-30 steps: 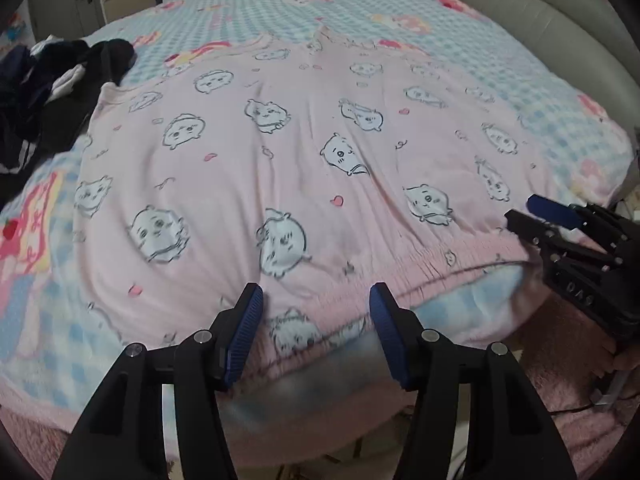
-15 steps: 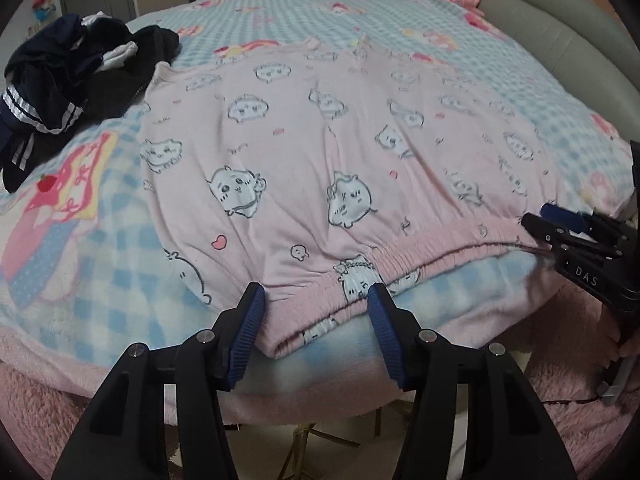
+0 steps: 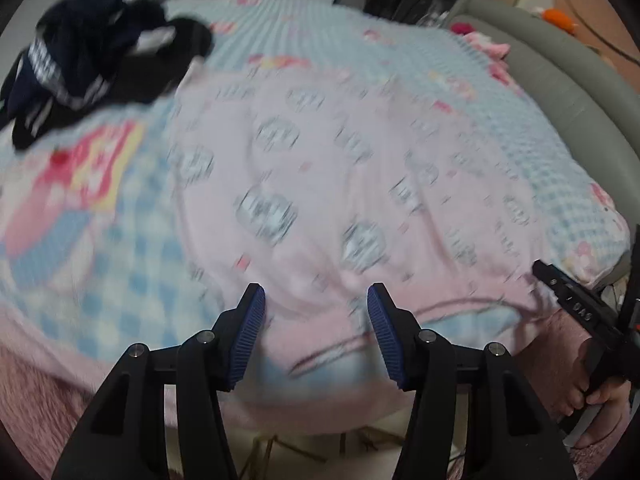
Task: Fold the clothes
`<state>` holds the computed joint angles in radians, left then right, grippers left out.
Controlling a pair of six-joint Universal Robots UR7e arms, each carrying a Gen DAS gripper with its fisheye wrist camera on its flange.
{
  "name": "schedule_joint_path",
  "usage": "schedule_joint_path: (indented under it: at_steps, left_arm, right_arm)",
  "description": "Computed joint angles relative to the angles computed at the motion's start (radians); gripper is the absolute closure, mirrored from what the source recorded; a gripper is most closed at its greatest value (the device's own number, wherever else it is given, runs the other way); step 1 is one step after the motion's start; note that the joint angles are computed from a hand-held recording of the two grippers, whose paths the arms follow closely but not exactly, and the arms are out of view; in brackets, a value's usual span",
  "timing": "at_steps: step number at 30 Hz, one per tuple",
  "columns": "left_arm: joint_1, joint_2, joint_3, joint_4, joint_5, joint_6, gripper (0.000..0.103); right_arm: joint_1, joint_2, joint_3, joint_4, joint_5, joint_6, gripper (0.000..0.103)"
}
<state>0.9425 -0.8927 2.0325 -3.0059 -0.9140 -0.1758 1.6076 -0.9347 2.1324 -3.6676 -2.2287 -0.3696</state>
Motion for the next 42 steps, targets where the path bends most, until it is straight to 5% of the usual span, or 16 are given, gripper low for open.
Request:
schedule_joint_path:
  at_steps: [5,7,16,20,26,31,33,36,40,42]
  left_arm:
    - [0.005,0.057,-0.082,0.092,0.016,0.038,0.047]
    - [0.027,0.06,-0.089,0.164,0.022,-0.004,0.048]
    - [0.021,0.014,-0.026,-0.023,-0.012,0.089,0.049]
    - [0.041,0.028,-0.072,0.081,0.05,0.071,0.049]
    - [0.067,-0.037,0.009,0.066,0.024,0.011,0.049]
    - [0.062,-0.063,0.023,-0.039,-0.03,0.045,0.049]
    - [0.064,-0.055,-0.002,-0.015,-0.041,0.051,0.049]
    - [0.05,-0.026,-0.023,0.079,0.06,0.026,0.049]
    - [0.071,-0.052,0.003,0.078,0.035,-0.016,0.049]
    - [0.067,-0.059,0.011,0.037,0.02,-0.003,0.049]
  right_arm:
    - [-0.013,-0.006,-0.014,0.106,-0.061,0.044,0.061]
    - [-0.031,-0.042,0.012,0.132,-0.025,0.092,0.059]
    - [-0.118,-0.208,0.117,0.192,0.18,0.293,0.049]
    - [-0.109,-0.17,0.086,0.278,0.116,0.299,0.049]
    - [-0.046,-0.106,0.053,0.249,-0.079,0.228,0.054]
    - [-0.054,-0.155,0.088,0.237,0.101,0.168,0.058]
    - [-0.056,-0.142,0.069,0.28,0.07,0.189,0.058]
    - [-0.074,-0.154,0.074,0.302,0.037,0.247,0.061]
    - [-0.116,-0.217,0.117,0.266,0.097,0.282,0.06]
    - [-0.147,-0.252,0.125,0.307,0.199,0.292,0.058]
